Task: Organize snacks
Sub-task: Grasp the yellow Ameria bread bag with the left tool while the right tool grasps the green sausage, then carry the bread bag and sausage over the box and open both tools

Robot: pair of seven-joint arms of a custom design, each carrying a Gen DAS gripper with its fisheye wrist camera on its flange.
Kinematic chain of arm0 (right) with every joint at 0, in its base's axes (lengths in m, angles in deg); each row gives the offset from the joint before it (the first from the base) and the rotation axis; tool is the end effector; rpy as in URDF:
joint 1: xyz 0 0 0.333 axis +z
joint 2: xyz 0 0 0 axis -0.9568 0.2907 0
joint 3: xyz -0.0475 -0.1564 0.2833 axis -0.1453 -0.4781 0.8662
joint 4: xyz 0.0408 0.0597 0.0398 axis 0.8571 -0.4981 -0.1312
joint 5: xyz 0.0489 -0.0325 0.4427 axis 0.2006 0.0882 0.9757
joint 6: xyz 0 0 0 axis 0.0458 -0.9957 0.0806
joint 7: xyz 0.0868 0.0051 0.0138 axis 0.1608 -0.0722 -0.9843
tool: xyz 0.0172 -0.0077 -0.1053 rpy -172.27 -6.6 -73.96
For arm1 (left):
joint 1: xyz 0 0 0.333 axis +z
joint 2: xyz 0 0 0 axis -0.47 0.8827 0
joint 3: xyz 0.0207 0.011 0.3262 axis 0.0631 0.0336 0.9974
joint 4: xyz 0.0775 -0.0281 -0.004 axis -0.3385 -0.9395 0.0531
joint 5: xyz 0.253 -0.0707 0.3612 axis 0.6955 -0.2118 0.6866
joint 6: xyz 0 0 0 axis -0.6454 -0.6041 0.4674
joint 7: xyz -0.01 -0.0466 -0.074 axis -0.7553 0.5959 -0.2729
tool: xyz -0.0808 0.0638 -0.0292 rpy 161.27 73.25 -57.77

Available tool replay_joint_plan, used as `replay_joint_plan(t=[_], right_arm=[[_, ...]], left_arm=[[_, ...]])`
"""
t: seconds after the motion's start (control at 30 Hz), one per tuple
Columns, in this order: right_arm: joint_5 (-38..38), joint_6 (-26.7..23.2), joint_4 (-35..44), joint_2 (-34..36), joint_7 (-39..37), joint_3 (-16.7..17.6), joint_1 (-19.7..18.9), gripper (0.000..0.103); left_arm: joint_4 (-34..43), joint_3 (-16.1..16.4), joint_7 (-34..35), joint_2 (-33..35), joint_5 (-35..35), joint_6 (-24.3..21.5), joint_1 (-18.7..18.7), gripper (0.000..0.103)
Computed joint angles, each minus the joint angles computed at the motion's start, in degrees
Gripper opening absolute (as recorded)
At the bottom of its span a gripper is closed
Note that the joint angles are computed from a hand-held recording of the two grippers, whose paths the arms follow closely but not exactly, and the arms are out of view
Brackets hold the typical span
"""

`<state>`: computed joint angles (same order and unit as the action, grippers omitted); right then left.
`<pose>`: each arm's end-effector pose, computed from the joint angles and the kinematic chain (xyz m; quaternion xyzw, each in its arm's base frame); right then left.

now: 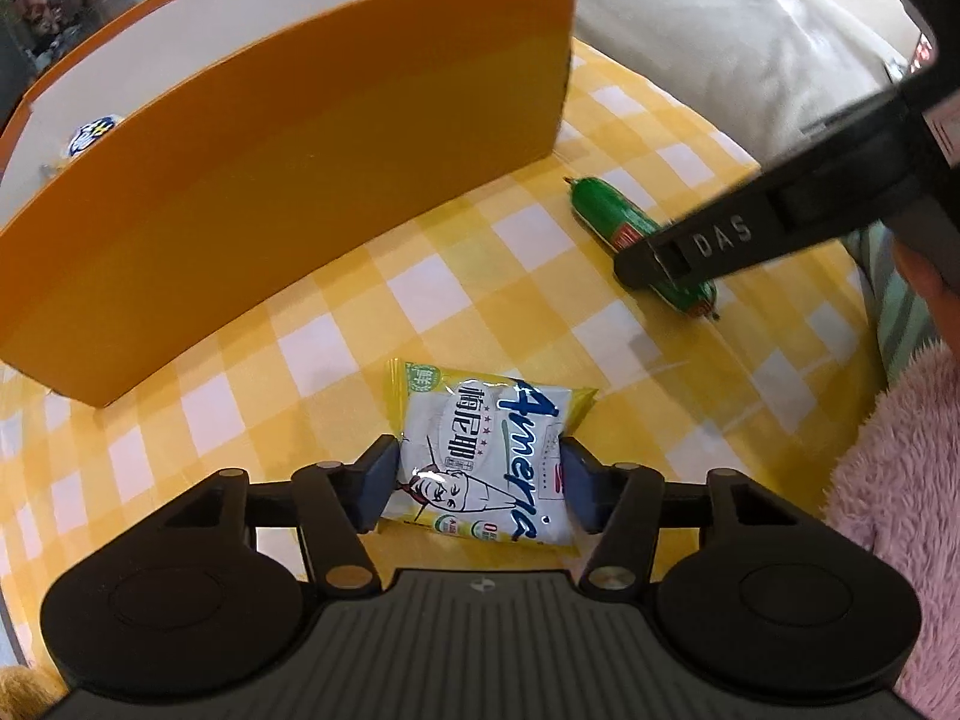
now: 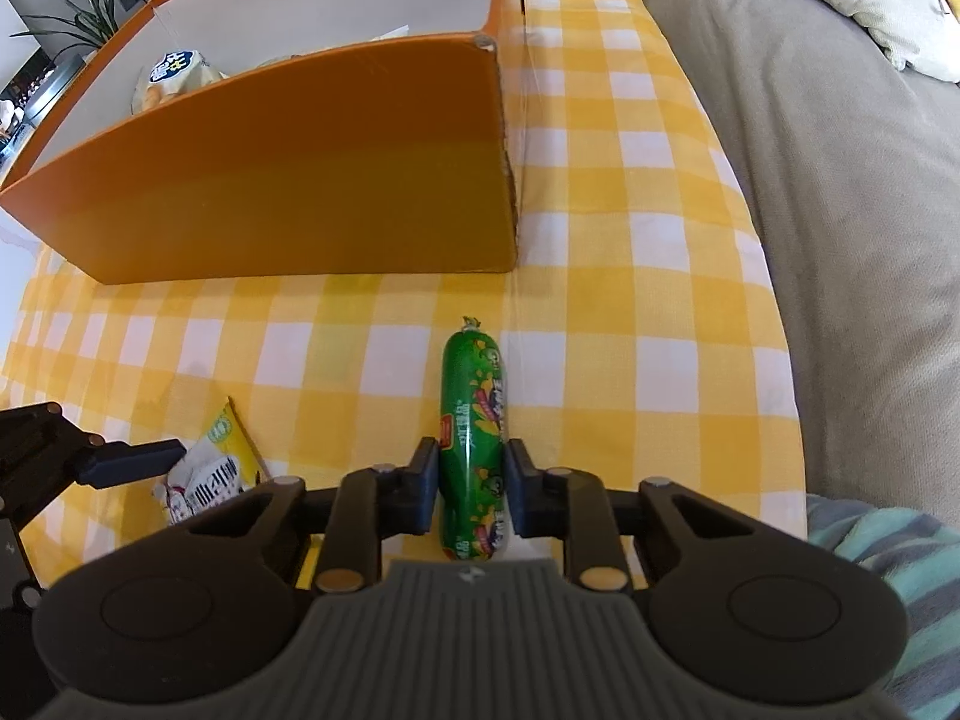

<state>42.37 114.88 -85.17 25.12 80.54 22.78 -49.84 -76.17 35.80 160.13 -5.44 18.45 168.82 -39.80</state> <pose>0.5091 0.3010 0.4424 -0.5194 0.8354 -0.1057 0.1455 0.5615 -0.2529 0.4478 -0.2556 0.9481 -0.1800 0.0577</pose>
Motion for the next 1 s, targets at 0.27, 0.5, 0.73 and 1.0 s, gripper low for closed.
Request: replay_joint_plan(t=[0.27, 0.5, 0.73, 1.0], right_arm=[[-1.3, -0.4, -0.5, -0.9, 2.0, 0.3, 0.1, 0.019], [-5.5, -0.5, -0.2, -1.5, 4.0, 1.0, 0.5, 0.019], [-10.9, -2.3, 1.0, -2.3, 5.6, 2.0, 1.2, 0.019], [-15.7, -4.7, 4.2, -3.9, 6.4, 2.8, 1.7, 0.019]], left_arm=[[0.5, 0.6, -4.7, -0.7, -3.3, 0.9, 0.6, 0.064], [1.7, 2.2, -3.5, -3.0, -14.1, 1.2, 2.1, 0.064], [4.2, 3.0, -2.7, -2.7, -21.2, 1.1, 3.4, 0.064], [8.5, 2.8, -1.2, -0.4, -24.4, 4.8, 3.8, 0.064]])
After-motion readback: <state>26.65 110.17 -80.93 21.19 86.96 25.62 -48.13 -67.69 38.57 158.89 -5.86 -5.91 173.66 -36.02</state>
